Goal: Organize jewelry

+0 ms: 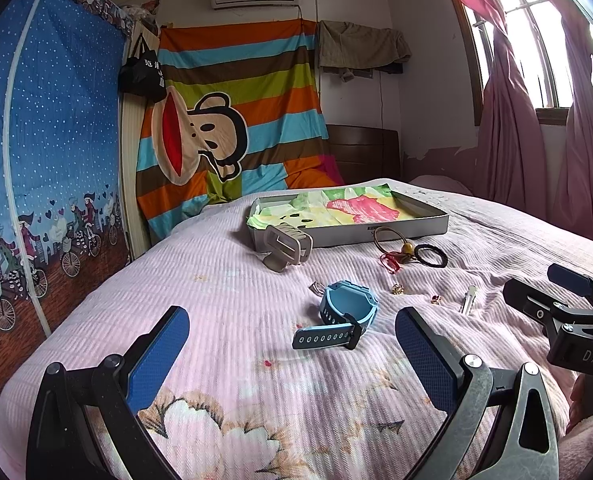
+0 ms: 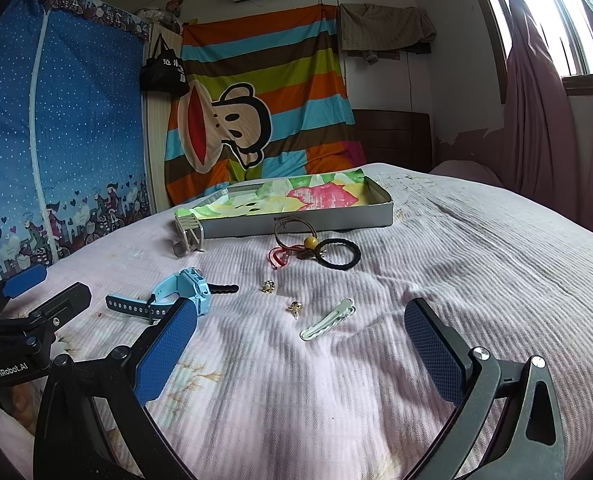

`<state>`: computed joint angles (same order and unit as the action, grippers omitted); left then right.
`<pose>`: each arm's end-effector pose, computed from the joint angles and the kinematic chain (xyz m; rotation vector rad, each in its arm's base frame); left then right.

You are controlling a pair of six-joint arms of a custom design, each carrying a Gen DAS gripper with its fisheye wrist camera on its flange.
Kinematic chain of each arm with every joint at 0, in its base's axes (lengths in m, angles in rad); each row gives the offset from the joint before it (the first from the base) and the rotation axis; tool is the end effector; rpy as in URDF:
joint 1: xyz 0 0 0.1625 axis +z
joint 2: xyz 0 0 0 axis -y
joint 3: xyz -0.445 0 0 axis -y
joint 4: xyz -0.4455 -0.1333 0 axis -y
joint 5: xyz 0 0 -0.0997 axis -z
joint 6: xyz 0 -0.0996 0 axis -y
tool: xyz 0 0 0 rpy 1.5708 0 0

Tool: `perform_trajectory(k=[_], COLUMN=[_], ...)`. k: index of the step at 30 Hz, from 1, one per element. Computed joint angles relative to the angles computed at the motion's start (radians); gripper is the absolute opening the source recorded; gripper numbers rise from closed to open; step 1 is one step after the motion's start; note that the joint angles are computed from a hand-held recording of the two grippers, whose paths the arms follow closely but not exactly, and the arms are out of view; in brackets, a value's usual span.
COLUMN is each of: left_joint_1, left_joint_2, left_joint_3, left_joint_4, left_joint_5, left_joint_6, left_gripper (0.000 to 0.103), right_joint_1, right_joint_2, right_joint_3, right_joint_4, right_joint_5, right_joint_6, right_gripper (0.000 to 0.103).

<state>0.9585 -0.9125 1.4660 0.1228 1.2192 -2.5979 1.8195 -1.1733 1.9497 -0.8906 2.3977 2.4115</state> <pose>-0.2432 -0.6379 0.1440 1.2162 2.2637 -1.2431 0.1981 -0.5362 0.1693 0.0548 -1.6997 1.5020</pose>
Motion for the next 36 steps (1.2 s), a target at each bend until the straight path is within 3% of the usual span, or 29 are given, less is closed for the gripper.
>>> perform_trajectory(k=[19,36], left_joint_1=[-0.002,0.014], left_joint_2=[-0.002,0.052], left_joint_3=[0.006,-0.077], left_joint_4=[-0.005,0.054], left_joint_5=[-0.002,0.022], left_joint_6=[0.002,-0.018], left_gripper=[0.103,0.103], right_joint_1=[-0.007,-0.009], right_joint_2=[-0.002,-0.007], right_joint_3=[0.005,-0.017], right_joint_4=[-0.002,0.034], right_joint_5=[-0.009,-0.035], right_joint_6=[0.005,-0.009], right_gripper=[0.102,0.102])
